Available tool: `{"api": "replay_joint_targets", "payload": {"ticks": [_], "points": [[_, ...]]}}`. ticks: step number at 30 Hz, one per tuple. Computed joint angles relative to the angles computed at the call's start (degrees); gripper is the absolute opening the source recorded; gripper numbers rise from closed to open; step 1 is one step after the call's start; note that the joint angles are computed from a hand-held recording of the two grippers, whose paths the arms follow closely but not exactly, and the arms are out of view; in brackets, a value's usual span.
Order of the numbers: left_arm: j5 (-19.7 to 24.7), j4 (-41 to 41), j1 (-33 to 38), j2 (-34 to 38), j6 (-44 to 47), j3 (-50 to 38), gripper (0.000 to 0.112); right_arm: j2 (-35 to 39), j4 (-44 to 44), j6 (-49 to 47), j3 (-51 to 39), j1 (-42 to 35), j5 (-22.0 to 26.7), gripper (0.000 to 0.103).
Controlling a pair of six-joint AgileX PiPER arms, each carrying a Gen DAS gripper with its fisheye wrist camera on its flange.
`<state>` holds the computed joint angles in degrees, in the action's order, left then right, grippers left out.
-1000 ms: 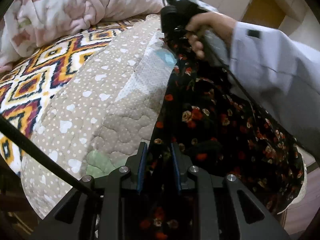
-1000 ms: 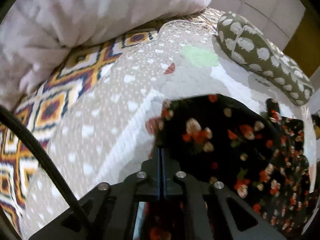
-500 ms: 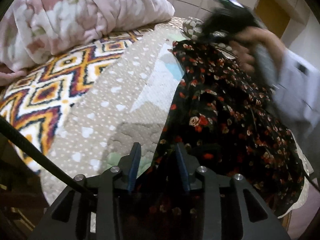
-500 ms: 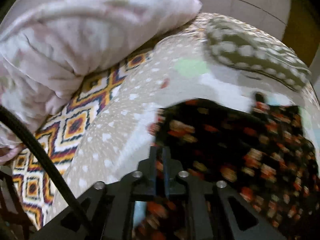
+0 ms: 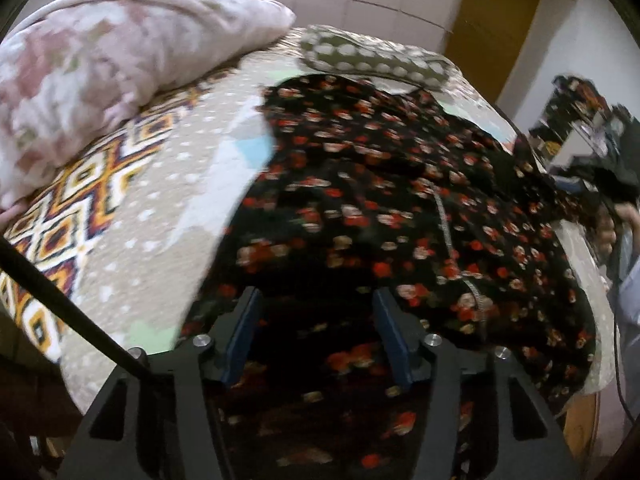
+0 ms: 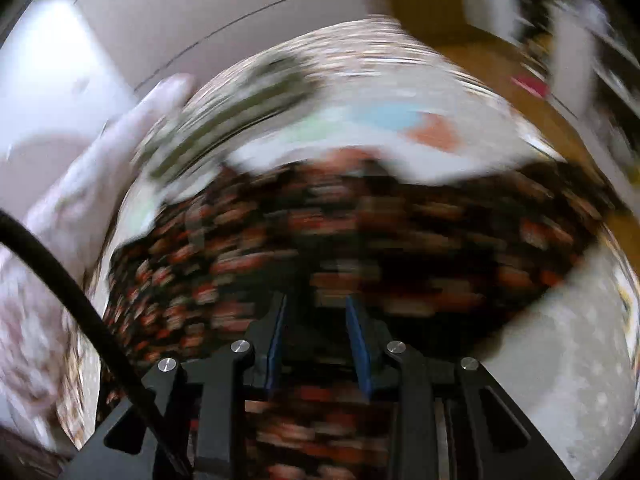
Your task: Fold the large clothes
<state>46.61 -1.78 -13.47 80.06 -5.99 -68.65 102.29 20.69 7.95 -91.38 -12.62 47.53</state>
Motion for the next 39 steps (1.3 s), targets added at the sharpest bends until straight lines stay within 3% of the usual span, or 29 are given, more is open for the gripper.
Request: {"api": "replay_joint_targets", "payload": {"ticks": [3,9,21,23,24,25,27,31,35,39], "points": [[0.09,3.61,-4.05,3.48,-4.44,-2.36,0.061,-4.04,10.87,-8.09,11.2,-12.4,-4.72,0.044],[2.35,6.91,-9.32,9.26,-8.86,-6.54,0.061,-1.1,25.26,-18.12,17.7,-29.55,-8.95,0.047],[4.55,10.14,-10.16,13.82,-13.51,-9.74,0.061,11.23,30.37,-17.36,6.24,-28.8,-12.96,0.048],[4.47,9.99,-9.89,14.04,-13.36,-9.74,0.061,11.9,31.85,-17.57,5.38,-29.0,-13.31,0.04],[4.37,9.64,-9.63,14.12,-12.99,-9.74,0.061,12.15,32.6,-18.12,4.93,-29.29,-12.96,0.017],[4.23,9.45,-9.5,14.08,-12.72,-9.67,0.061,12.45,32.98,-18.42,4.23,-29.59,-12.16,0.008],[3.61,8.74,-8.99,13.71,-11.85,-9.24,0.061,12.31,30.78,-16.71,3.19,-29.88,-11.07,0.008],[2.34,6.19,-7.29,12.34,-9.64,-8.17,0.061,7.99,18.21,-9.11,1.96,-27.53,-11.59,0.008],[1.45,3.1,-4.71,10.68,-7.48,-7.03,0.061,2.06,2.69,-3.21,-1.27,-18.02,-10.63,0.008],[0.74,-0.14,-1.81,8.35,-5.08,-5.19,0.061,-0.35,-3.06,-1.37,-5.17,-7.34,-8.74,0.007]]}}
